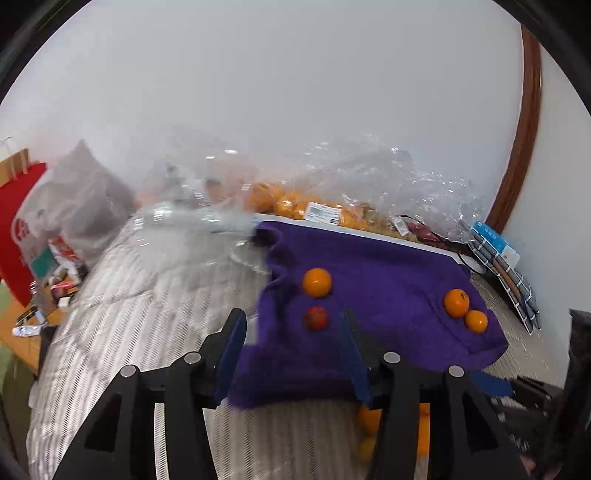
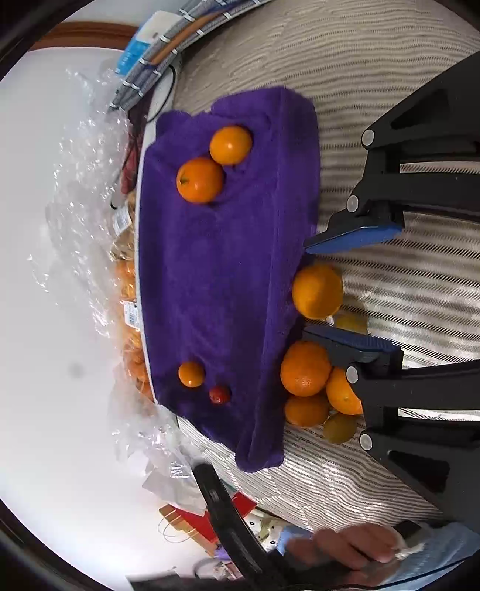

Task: Organize fruits
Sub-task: 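Grasp another orange with the right gripper while the left gripper approaches the pile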

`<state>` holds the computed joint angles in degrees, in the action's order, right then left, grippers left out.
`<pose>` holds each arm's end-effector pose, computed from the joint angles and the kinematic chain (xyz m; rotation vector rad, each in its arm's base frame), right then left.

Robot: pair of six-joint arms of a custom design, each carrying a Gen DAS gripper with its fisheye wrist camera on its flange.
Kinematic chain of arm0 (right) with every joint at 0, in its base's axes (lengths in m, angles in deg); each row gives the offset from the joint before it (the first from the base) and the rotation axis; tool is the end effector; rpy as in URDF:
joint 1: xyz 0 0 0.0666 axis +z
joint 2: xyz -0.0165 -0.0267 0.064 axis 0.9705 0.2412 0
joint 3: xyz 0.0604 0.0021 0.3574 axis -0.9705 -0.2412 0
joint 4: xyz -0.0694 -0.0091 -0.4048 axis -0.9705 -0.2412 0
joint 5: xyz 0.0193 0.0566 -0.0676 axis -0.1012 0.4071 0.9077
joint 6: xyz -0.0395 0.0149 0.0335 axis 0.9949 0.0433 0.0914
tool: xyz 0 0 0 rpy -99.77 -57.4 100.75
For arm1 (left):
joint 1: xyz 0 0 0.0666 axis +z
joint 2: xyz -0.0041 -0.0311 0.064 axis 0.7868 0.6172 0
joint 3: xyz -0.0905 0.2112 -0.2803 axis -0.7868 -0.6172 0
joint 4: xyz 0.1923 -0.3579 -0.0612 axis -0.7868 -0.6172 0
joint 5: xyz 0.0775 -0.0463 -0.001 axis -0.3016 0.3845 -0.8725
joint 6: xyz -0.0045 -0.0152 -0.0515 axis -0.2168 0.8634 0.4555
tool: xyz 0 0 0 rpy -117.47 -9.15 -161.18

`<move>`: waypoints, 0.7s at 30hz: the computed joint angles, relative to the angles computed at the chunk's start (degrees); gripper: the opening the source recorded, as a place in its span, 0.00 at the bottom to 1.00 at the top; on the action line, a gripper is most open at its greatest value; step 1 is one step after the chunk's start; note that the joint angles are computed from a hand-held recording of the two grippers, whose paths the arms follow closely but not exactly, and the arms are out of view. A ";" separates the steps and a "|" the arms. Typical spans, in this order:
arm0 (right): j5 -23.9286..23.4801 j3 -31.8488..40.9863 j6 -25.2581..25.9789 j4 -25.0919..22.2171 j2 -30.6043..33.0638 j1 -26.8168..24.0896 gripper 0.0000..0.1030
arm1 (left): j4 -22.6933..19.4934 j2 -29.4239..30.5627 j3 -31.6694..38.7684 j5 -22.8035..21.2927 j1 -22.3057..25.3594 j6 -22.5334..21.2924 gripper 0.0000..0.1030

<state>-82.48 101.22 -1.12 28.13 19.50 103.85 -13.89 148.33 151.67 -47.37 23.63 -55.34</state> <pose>0.5554 0.2959 0.3192 -0.4334 2.3580 0.4120 0.4901 -0.2462 0.3800 -0.3346 2.1588 -0.0895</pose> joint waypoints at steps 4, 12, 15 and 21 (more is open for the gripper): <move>0.35 2.59 -0.29 -2.21 2.53 0.46 0.40 | 1.10 -1.67 -3.27 -2.73 0.33 1.15 0.48; 2.21 -1.32 -0.98 1.61 -0.35 -0.28 0.35 | -0.40 -0.28 -2.47 1.90 1.39 2.55 0.48; 4.73 -6.09 0.08 4.42 -4.36 -1.08 0.35 | 1.82 -0.93 -3.71 6.00 1.35 1.63 0.48; 7.20 -14.16 -0.65 6.59 -10.08 -4.00 0.35 | 1.96 -0.20 -3.65 14.55 -0.91 -1.25 0.48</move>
